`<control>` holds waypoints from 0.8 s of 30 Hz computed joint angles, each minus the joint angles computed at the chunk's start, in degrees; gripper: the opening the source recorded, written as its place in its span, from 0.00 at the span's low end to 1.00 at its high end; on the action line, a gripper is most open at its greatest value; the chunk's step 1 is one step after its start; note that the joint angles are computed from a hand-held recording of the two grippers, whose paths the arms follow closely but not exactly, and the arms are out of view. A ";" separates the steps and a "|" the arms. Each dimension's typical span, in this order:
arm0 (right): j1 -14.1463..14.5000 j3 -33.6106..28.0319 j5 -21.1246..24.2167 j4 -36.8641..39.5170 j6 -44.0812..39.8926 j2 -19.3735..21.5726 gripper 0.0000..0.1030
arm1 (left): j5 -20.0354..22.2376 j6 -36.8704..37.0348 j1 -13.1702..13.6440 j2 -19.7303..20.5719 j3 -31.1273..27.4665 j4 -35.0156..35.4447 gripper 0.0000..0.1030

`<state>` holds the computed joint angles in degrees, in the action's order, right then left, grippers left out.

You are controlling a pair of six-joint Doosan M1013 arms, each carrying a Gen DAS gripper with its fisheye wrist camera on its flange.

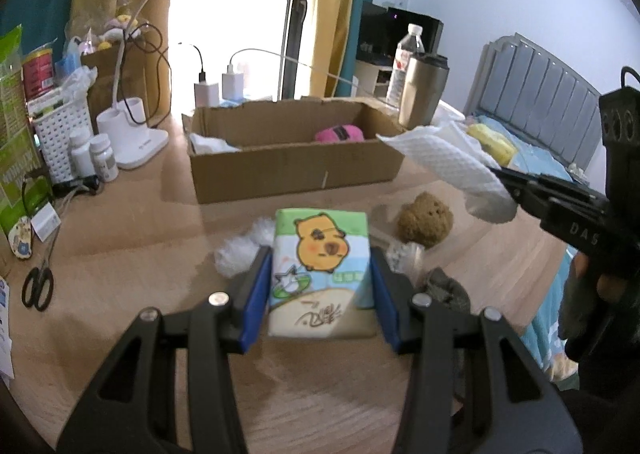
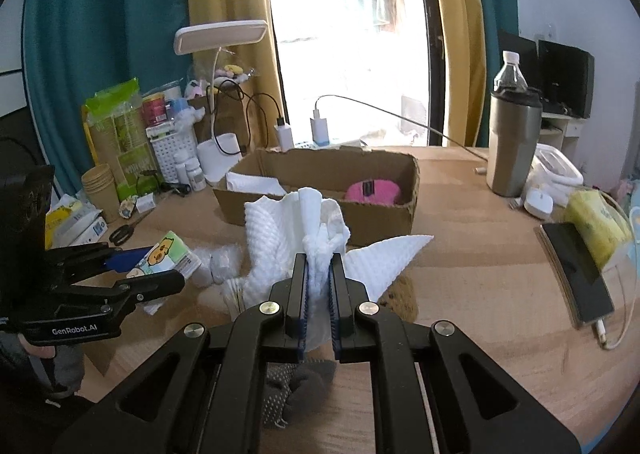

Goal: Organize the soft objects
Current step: 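Carry the tissue and tissue pack into the cardboard box and release both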

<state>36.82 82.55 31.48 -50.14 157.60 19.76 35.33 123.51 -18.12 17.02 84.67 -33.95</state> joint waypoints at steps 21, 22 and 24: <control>-1.89 -4.15 -1.88 4.22 -6.93 2.04 0.10 | -0.68 -0.54 0.87 2.18 -4.44 -0.55 0.47; -2.00 -4.36 -1.96 4.54 -7.31 2.16 0.10 | -0.64 -0.61 0.89 2.30 -4.64 -0.52 0.47; -2.24 -4.84 -2.12 5.20 -8.06 2.49 0.10 | -0.59 -0.73 0.95 2.65 -5.20 -0.48 0.47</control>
<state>34.58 77.71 29.36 -44.95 149.54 22.26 34.74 122.78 -17.17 19.67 79.47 -34.43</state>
